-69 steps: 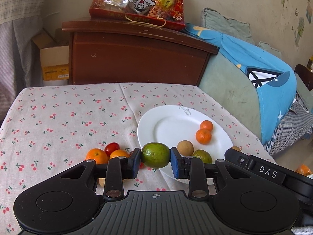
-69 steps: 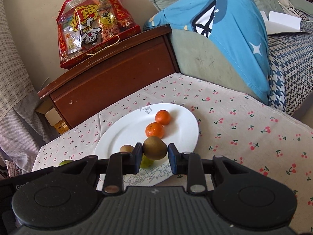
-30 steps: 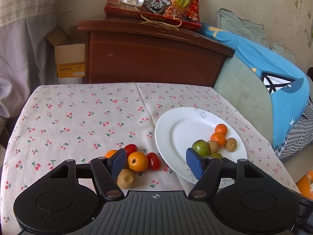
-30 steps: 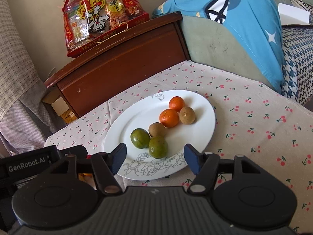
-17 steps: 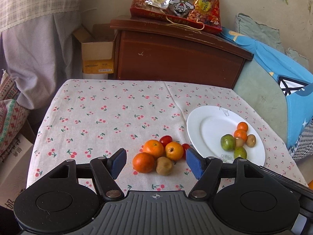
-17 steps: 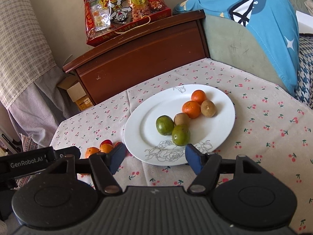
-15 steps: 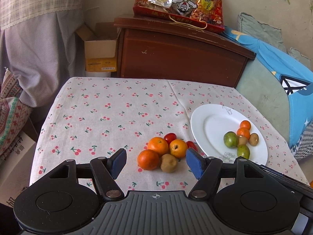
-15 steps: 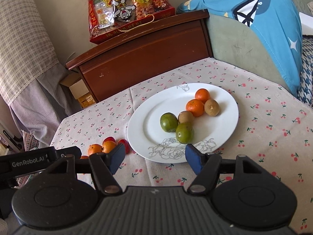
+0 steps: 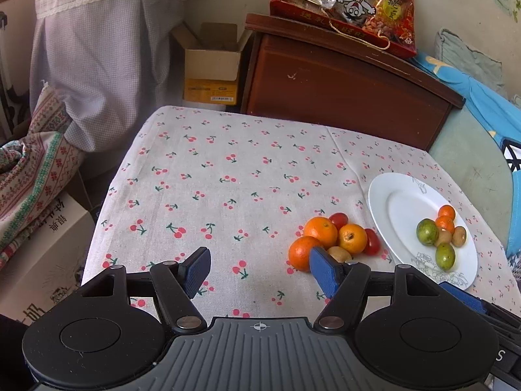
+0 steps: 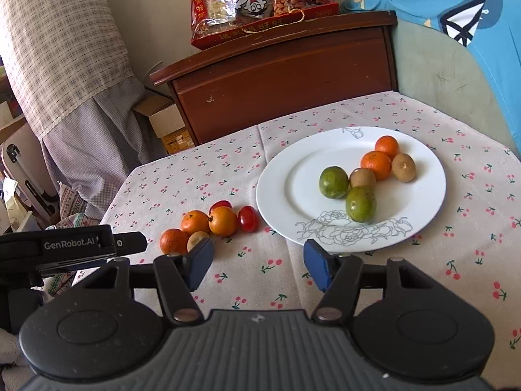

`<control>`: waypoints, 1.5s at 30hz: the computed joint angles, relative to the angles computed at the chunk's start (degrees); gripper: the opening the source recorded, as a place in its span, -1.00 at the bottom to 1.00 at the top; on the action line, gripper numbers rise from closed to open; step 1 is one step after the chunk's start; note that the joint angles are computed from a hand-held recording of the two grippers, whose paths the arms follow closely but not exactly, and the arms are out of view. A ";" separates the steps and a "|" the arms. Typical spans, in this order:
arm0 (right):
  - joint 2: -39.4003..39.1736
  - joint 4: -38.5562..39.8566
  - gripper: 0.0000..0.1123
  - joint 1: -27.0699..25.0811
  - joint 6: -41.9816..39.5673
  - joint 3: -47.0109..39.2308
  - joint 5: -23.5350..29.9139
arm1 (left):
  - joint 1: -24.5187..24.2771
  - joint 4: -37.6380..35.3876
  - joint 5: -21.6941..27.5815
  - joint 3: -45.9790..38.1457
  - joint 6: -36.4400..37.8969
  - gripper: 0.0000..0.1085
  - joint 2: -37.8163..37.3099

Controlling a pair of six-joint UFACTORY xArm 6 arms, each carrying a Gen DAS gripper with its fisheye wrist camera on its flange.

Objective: Organize fruits
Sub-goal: 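Withdraw both grippers from the plate toward the remaining oranges and kiwi, then grasp a large orange with the left gripper while the right gripper grasps the kiwi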

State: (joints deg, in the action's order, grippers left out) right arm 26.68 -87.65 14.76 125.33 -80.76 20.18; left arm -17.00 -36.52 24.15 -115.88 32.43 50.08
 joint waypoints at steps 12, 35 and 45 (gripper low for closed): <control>7.80 1.00 -0.27 -0.78 -5.85 -9.17 -6.11 | 0.43 3.57 -0.66 -2.04 -5.14 0.22 1.92; 12.82 10.11 -0.56 -0.62 -17.58 -14.98 -5.17 | 0.32 -2.19 0.33 -4.03 -0.71 0.12 3.40; 6.38 8.99 -0.56 -0.33 -8.87 -6.48 0.01 | -1.33 -6.55 1.19 -4.29 6.73 0.12 3.92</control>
State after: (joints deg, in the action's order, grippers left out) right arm 33.06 -78.66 14.43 116.45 -87.24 20.19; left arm -18.33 -43.07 25.35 -120.17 39.16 54.00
